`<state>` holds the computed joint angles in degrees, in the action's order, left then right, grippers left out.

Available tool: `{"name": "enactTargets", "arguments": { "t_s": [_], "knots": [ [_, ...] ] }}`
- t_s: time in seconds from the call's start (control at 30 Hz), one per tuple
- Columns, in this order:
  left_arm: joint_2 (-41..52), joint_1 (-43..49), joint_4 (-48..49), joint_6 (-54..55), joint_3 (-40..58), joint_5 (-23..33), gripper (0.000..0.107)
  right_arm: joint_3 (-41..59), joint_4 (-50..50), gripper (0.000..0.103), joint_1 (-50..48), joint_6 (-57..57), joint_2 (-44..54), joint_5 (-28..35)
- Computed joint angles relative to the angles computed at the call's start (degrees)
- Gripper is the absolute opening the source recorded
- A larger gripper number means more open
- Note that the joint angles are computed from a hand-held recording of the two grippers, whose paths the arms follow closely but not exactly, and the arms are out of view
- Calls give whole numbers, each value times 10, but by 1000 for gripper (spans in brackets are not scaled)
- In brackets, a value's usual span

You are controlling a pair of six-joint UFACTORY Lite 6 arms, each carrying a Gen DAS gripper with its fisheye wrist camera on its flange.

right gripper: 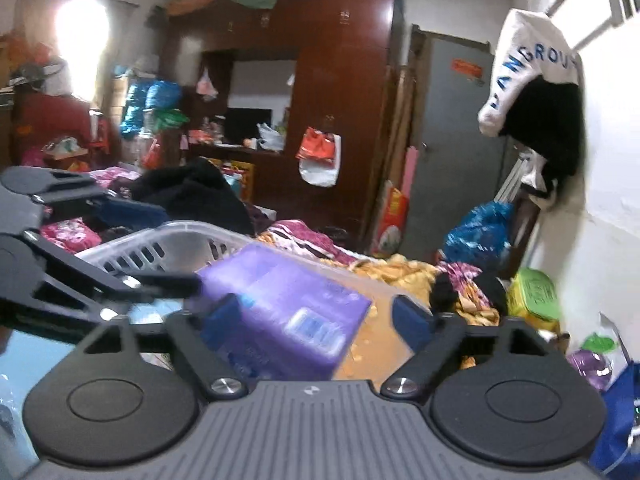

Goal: Organize objects
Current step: 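Lift the tissue pack with both tools, carry it over the bed basket, open both, then grasp the white KENT box with the left tool while the right tool grasps the red wrapped box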

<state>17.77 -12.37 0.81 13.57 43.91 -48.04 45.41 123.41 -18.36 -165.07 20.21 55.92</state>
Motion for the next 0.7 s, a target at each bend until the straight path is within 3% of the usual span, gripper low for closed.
{"name": "enactTargets", "arguments": {
  "t_s": [0.07,0.2,0.3,0.4,0.53,0.7],
  "knots": [
    [-51,19,43,-47,-59,-21,74,-26,-32,103,-36,35,-20,25],
    [-168,59,105,-95,-230,-124,97,-112,-125,103,-147,42,-67,109],
    [-205,50,82,-74,-335,-177,99,-153,-184,103,-219,16,-59,152],
    [-153,-19,-29,-66,-376,-221,99,-179,-194,103,-248,-37,-18,136],
    [-61,-2,13,-127,-365,-224,99,-192,-182,103,-271,-96,46,118],
    [-10,-45,-64,-122,-325,-192,98,-186,-150,103,-237,-98,61,83]
  ]
}}
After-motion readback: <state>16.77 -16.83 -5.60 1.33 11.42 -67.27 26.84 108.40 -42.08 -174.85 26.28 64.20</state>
